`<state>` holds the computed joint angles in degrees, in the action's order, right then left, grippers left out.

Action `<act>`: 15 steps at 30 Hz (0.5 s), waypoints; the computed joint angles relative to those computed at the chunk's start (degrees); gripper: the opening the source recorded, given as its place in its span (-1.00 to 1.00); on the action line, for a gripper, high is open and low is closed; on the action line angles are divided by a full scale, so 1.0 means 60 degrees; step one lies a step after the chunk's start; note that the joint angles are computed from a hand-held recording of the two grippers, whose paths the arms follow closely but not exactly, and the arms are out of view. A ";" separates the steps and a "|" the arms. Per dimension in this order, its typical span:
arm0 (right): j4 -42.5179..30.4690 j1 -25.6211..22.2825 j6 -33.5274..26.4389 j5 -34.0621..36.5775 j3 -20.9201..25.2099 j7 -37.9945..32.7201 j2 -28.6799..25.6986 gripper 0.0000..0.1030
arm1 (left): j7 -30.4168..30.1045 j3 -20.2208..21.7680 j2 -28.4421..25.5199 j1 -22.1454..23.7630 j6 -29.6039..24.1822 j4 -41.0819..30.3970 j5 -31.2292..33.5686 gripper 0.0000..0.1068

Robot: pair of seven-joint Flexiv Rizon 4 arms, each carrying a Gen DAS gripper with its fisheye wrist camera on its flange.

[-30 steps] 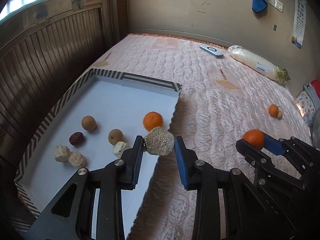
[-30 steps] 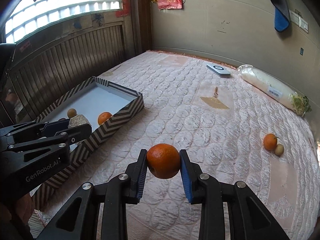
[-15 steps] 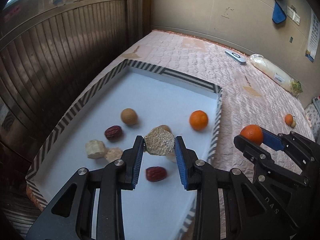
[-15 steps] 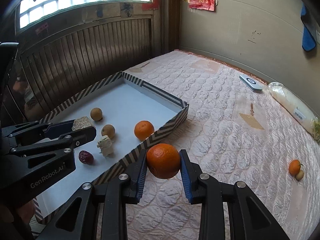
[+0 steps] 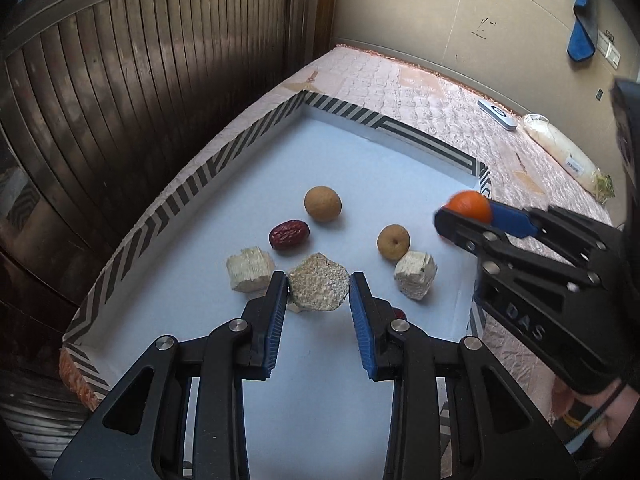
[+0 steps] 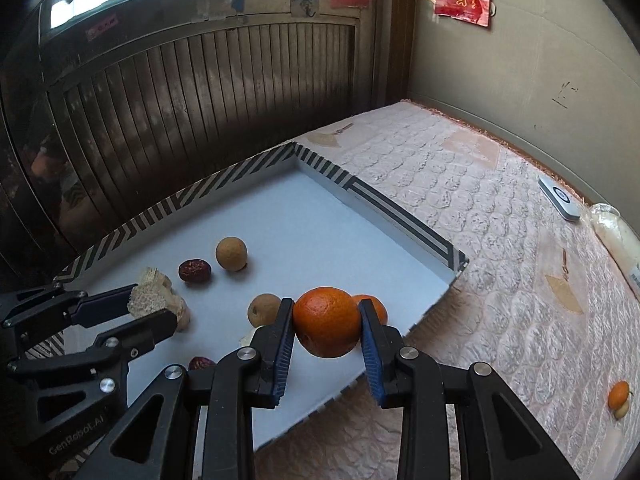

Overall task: Organize fruits
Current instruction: 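Carry the orange and yam slice into the tray and open both tools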

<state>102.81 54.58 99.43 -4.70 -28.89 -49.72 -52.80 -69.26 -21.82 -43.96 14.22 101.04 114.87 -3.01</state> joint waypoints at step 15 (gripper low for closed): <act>-0.1908 -0.1955 -0.0805 -0.1299 0.1861 0.0043 -0.0582 -0.41 | 0.0304 0.0125 -0.0066 -0.0199 -0.0620 -0.0267 -0.0347 -0.41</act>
<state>91.37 42.85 94.60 -12.50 -17.73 -49.46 -56.30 -67.44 -21.07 -44.36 13.03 97.33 113.27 -5.10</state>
